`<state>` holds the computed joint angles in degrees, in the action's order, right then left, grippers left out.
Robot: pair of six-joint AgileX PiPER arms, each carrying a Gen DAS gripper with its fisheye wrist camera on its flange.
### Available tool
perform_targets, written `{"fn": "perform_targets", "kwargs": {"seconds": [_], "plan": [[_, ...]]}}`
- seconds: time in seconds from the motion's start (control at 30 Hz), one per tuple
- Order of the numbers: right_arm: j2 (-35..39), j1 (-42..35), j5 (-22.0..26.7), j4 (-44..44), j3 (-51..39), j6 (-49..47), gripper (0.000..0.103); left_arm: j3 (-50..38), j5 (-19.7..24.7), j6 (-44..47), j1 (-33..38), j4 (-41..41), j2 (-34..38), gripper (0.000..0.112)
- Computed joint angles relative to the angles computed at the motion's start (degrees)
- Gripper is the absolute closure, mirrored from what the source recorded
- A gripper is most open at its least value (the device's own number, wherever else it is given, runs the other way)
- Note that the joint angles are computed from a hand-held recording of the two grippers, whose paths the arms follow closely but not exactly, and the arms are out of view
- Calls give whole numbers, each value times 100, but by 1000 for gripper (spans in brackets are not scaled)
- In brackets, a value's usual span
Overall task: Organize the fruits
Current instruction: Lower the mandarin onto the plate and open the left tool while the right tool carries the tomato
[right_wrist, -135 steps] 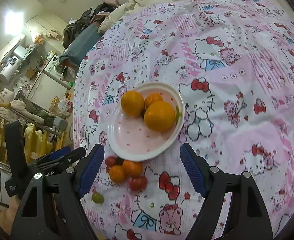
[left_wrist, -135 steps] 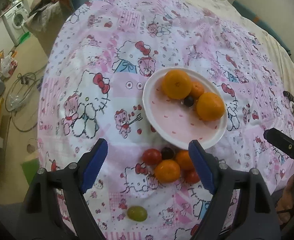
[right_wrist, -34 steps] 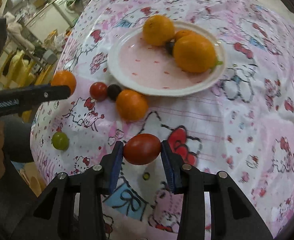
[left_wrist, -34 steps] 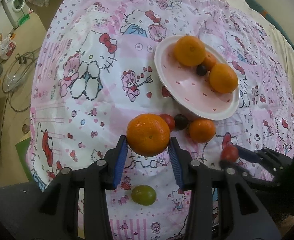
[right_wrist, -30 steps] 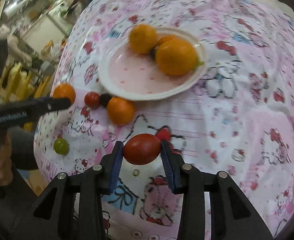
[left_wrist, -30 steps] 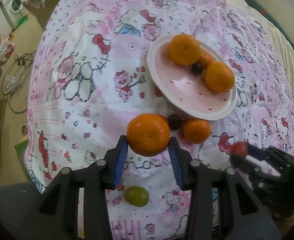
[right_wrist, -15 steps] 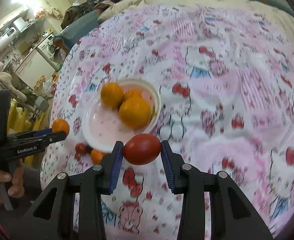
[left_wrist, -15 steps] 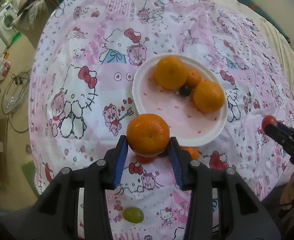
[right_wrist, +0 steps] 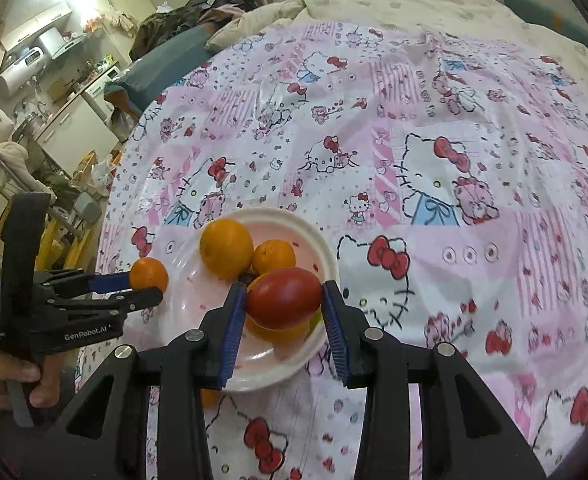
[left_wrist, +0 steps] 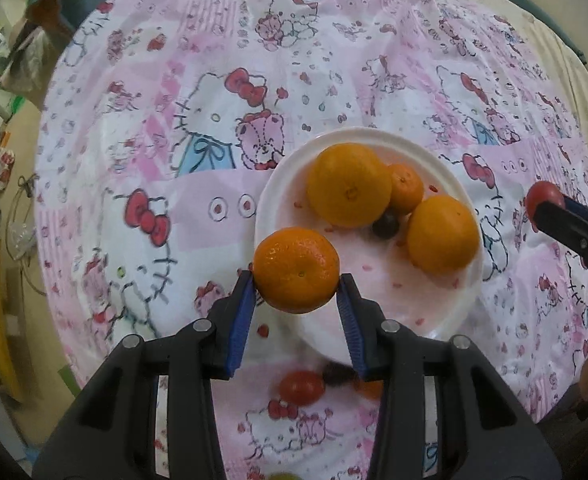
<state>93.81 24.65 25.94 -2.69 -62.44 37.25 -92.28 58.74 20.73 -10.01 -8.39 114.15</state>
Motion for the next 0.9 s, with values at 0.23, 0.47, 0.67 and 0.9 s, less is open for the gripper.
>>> {"fn": "perform_targets", "kwargs": {"seconds": [0.23, 0.47, 0.67, 0.9], "plan": [[699, -436, -13, 1187, -521, -1329, 63, -496, 234, -20, -139, -47, 547, 75], [1441, -750, 156, 1963, -1128, -2101, 63, -949, 437, -146, -271, 57, 957, 75], [1884, -952, 294, 2759, -1384, -2718, 63, -1232, 692, -208, -220, -35, 1107, 74], [2025, -957, 376, 3035, -1396, -2929, 62, -1342, 714, -257, -282, 96, 1162, 74]]}}
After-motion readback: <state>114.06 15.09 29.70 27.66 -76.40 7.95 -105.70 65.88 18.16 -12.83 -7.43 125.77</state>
